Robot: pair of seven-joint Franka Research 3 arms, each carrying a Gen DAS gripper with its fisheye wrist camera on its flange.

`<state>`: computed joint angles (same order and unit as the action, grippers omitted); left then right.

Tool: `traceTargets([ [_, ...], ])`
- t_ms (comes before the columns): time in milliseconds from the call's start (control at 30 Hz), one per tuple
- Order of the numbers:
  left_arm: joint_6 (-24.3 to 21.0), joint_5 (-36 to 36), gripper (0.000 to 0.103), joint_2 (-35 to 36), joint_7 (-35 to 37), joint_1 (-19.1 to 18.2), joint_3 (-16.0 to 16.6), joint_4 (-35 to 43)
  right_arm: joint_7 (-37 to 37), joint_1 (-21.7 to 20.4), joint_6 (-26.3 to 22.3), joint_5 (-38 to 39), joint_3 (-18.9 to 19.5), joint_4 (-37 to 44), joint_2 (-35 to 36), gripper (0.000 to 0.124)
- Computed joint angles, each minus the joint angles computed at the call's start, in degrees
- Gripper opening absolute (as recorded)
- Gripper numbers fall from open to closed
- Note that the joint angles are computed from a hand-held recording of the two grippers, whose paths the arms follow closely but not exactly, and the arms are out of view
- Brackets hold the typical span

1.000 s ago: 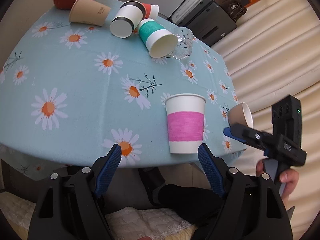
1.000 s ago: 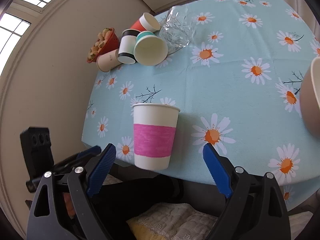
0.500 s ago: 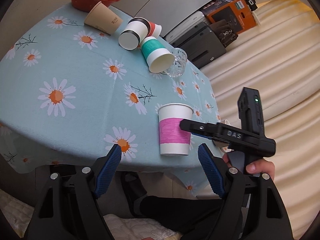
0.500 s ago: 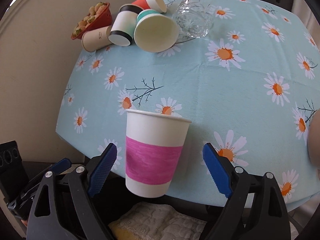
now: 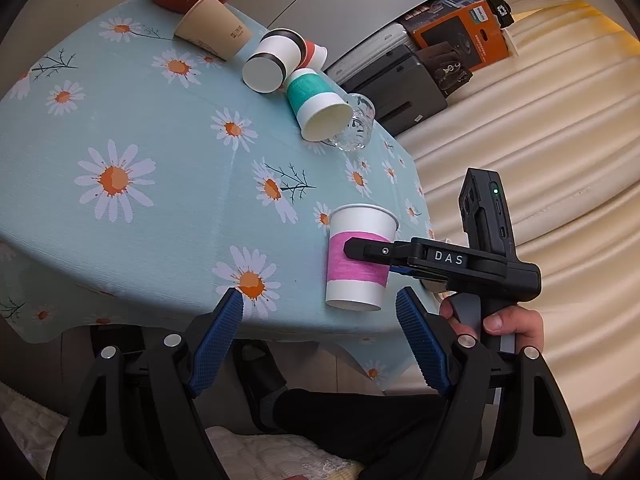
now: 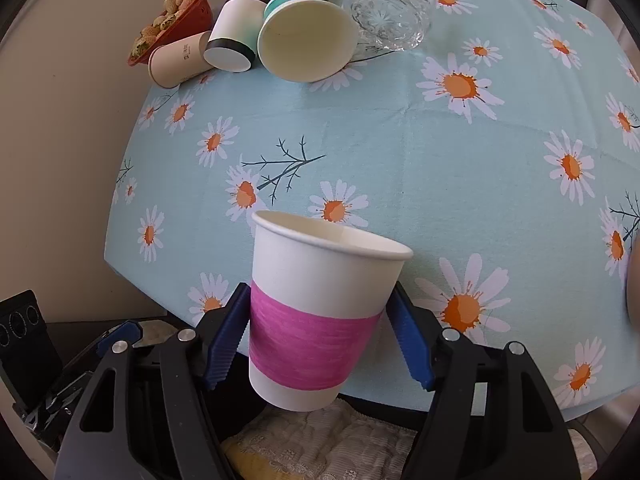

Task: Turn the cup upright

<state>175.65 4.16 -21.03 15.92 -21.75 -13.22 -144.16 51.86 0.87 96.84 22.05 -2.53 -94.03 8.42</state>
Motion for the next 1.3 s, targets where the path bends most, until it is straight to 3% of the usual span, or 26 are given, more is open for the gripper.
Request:
traceTargets([
  [200, -1.21, 1.79, 0.077, -0.49, -1.69, 2.52, -1.85, -0.06, -1.56, 0.01, 2.89, 1.03, -0.04, -2.71, -3.17, 0.068],
  [333, 1.15, 2.24, 0.077, -1.31, -2.89, 3.00, -2.01, -1.42, -4.60, -0.14, 6.69, 3.01, -0.44, -7.22, -7.50, 0.068],
  [567, -1.74, 10.73, 0.077, -6.36, -11.33, 13.99, -11.65, -1.66, -14.18, 0.17, 16.98, 11.39, -2.24, -19.01, -17.66, 0.068],
  [700, -2.96, 14.52, 0.077, -8.35, -15.46, 16.13, -13.16, -1.92, -17.60, 0.86, 23.22, 17.73, -3.40, -24.62, -21.64, 0.068],
  [800, -2.66, 16.85, 0.077, -9.65, -18.10, 17.45, -13.96, -2.40, -19.89, 1.83, 29.20, 21.77, -3.60, -28.76, -24.01, 0.068],
  [967, -1.41, 19.48, 0.077, -12.22, -22.44, 20.12, -15.63, -3.78, -26.54, 5.20, 45.18, 29.31, -3.25, -37.29, -28.69, 0.068],
  [1100, -2.69, 20.22, 0.077, -12.17, -22.37, 18.91, -14.58, -3.70, -33.53, 9.82, 56.51, 36.49, -3.93, -41.89, -30.75, 0.068],
  [1200, -3.53, 21.01, 0.077, -12.32, -22.42, 18.53, -14.36, -3.48, -40.47, 13.83, 62.98, 43.85, -5.19, -43.73, -31.46, 0.068],
  [1300, -3.95, 21.72, 0.077, -12.33, -22.75, 18.40, -14.36, -3.27, -54.04, 18.87, 70.88, 58.08, -6.76, -44.38, -31.59, 0.068],
])
